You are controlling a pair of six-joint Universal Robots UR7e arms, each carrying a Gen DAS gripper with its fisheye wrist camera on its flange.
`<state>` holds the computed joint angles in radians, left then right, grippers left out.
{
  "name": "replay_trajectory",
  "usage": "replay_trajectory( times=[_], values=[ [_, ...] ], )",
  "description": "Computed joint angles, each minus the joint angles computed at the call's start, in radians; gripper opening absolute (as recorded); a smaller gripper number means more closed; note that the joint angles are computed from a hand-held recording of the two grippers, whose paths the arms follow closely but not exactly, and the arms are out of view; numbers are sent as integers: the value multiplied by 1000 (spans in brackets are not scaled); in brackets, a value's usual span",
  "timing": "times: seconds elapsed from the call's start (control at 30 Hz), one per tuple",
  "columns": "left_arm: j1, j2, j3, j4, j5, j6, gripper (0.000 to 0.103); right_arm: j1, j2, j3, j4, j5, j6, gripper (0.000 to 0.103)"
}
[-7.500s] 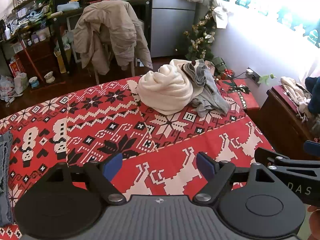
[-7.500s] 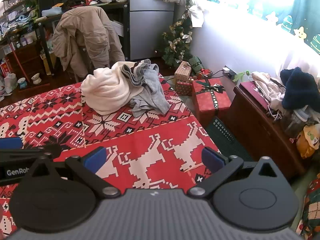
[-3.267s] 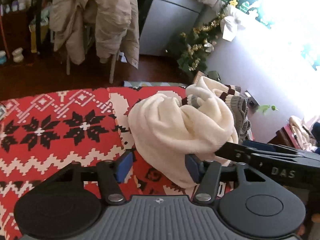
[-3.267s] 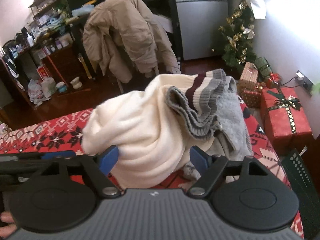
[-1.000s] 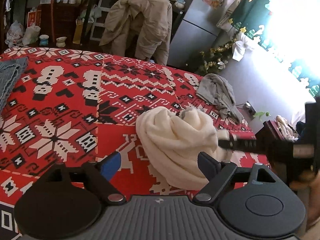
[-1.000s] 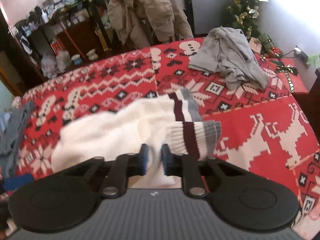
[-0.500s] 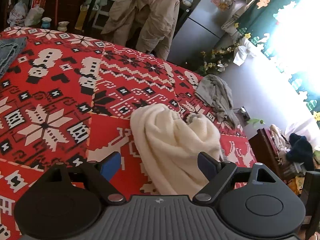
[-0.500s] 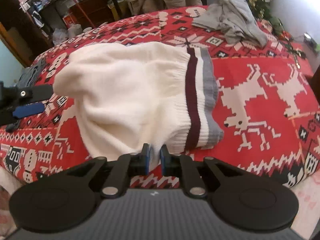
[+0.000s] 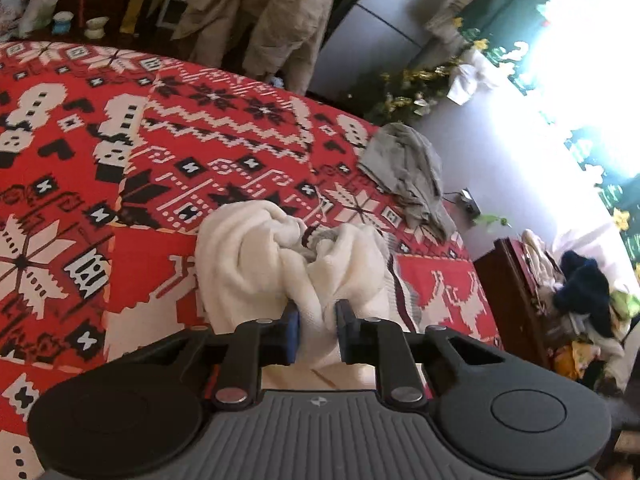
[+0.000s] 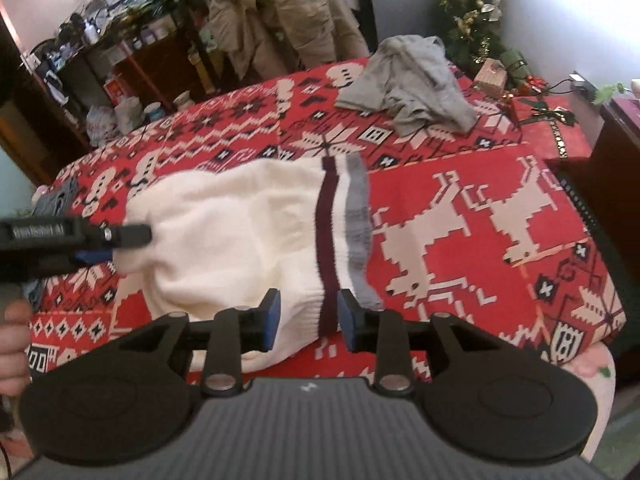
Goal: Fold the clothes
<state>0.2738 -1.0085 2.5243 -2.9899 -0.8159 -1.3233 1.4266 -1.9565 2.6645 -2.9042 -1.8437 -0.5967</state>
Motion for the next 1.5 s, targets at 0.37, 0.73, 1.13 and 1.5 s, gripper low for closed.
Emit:
replay_trajectory(
  times=[0.37, 0.73, 1.13, 1.5],
  values=[
    [-89, -41, 47, 228, -130, -179, 14, 65, 87, -32, 5, 98, 56, 37],
    [-128, -62, 82, 217, -121, -245, 15, 312, 439, -86, -197, -24, 150, 10],
    [-141, -161, 144, 183, -12, -269, 43, 101, 95, 15, 36, -43, 9, 0],
    [42, -137, 69, 178, 49, -49, 55, 103, 95, -2, -7, 44, 55, 9]
  ],
)
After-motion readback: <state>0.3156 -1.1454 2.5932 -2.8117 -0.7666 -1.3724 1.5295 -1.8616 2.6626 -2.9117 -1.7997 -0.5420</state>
